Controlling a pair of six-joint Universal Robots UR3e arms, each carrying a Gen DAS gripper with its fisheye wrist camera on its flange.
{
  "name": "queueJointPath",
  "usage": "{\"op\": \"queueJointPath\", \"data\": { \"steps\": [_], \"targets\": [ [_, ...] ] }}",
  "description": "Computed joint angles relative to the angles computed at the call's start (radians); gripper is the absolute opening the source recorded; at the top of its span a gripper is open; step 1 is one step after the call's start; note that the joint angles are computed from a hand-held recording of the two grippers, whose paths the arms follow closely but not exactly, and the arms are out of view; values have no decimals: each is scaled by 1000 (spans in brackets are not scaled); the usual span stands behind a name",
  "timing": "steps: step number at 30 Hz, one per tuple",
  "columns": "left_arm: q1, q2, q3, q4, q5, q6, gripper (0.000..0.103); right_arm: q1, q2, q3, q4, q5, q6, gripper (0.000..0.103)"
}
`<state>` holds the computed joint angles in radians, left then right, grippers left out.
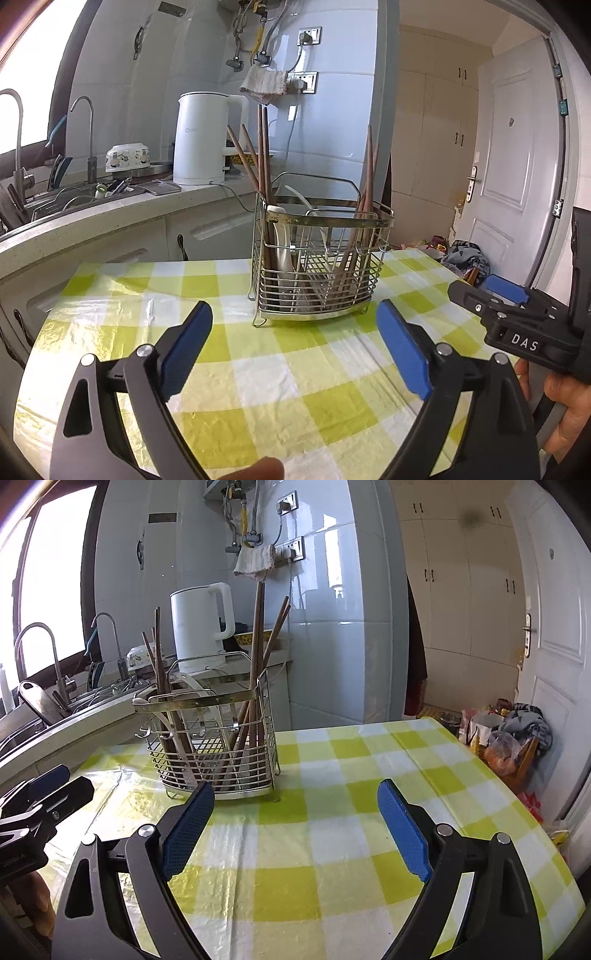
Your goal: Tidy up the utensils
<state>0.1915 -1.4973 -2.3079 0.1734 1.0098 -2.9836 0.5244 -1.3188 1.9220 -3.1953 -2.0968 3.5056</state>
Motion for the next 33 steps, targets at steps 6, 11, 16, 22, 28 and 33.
{"op": "queueJointPath", "data": {
  "steps": [6, 11, 16, 22, 28, 33],
  "targets": [
    [-5, -15, 6, 15, 5, -2, 91, -11, 7, -4, 3, 20, -4, 84],
    [-4, -17, 5, 19, 4, -5, 93, -12, 9, -10, 7, 25, -1, 84],
    [-3, -16, 6, 20, -1, -8, 94, -13, 10, -18, 13, 26, -4, 84],
    [5, -10, 3, 15, -11, -6, 94, -9, 12, -23, 22, 21, 1, 84],
    [8, -6, 1, 11, -17, -2, 94, -10, 11, -22, 24, 24, -1, 84],
    [7, -4, -1, 12, -16, -3, 94, -10, 7, -21, 26, 23, 2, 84]
  ]
}}
